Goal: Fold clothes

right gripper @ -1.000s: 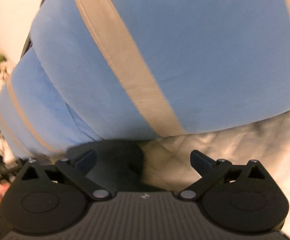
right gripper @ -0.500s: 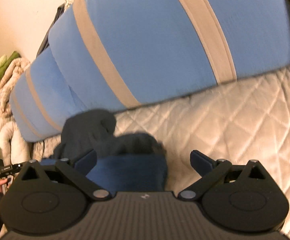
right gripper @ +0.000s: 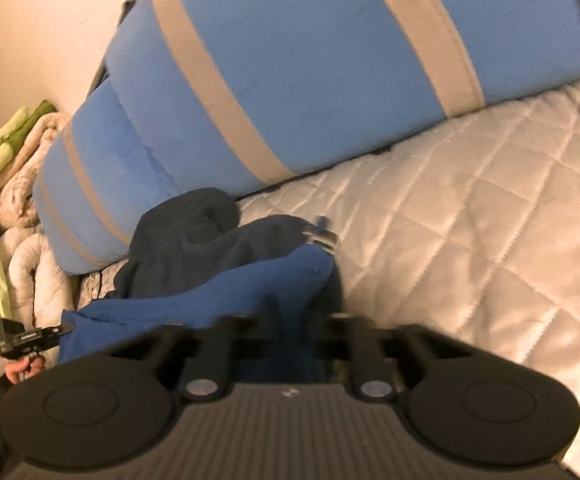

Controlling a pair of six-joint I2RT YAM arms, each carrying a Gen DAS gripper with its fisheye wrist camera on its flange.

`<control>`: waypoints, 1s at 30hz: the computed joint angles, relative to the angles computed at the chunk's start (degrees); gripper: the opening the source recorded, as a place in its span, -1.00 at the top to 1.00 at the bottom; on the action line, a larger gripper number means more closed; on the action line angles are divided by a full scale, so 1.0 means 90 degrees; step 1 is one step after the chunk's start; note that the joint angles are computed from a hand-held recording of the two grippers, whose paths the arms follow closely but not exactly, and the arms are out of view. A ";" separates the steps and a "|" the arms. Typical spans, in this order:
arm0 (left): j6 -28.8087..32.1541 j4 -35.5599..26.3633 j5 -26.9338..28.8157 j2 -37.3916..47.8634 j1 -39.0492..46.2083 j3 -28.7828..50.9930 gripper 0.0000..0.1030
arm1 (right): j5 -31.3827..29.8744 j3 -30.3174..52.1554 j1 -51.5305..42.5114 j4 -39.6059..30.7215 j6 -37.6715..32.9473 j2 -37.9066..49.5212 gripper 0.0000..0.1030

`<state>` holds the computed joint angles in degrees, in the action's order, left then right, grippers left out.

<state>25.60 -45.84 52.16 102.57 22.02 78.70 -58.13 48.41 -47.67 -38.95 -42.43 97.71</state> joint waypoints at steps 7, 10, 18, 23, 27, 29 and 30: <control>-0.0072 -0.0327 0.0542 -0.0158 0.0174 0.0613 0.67 | -0.0478 -0.0145 -0.0054 0.0075 0.0227 -0.1090 0.84; -0.0245 -0.0259 0.0605 -0.0191 0.0152 0.0911 0.67 | -0.0878 -0.0009 -0.0098 0.0114 0.0601 -0.1329 0.85; -0.1137 0.0448 -0.0143 0.0033 -0.0470 0.1584 0.67 | -0.0341 0.0000 0.0684 0.1949 0.2682 -0.1655 0.85; -0.1716 0.0891 -0.0618 0.0511 -0.0861 0.2146 0.67 | 0.0228 0.0195 0.1267 0.3088 0.3813 -0.1307 0.85; -0.1966 0.1186 -0.1115 0.0953 -0.1169 0.2429 0.67 | 0.0692 0.0367 0.1685 0.3697 0.4282 -0.0891 0.85; -0.2105 0.1407 -0.1346 0.1141 -0.1296 0.2412 0.67 | 0.0916 0.0420 0.1872 0.3991 0.4487 -0.0641 0.85; -0.2157 0.1505 -0.1467 0.1234 -0.1354 0.2391 0.67 | 0.1028 0.0452 0.1956 0.4107 0.4567 -0.0516 0.85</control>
<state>6.19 -32.30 38.96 113.68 9.83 100.21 -48.88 52.48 -30.06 -1.98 -1.33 93.07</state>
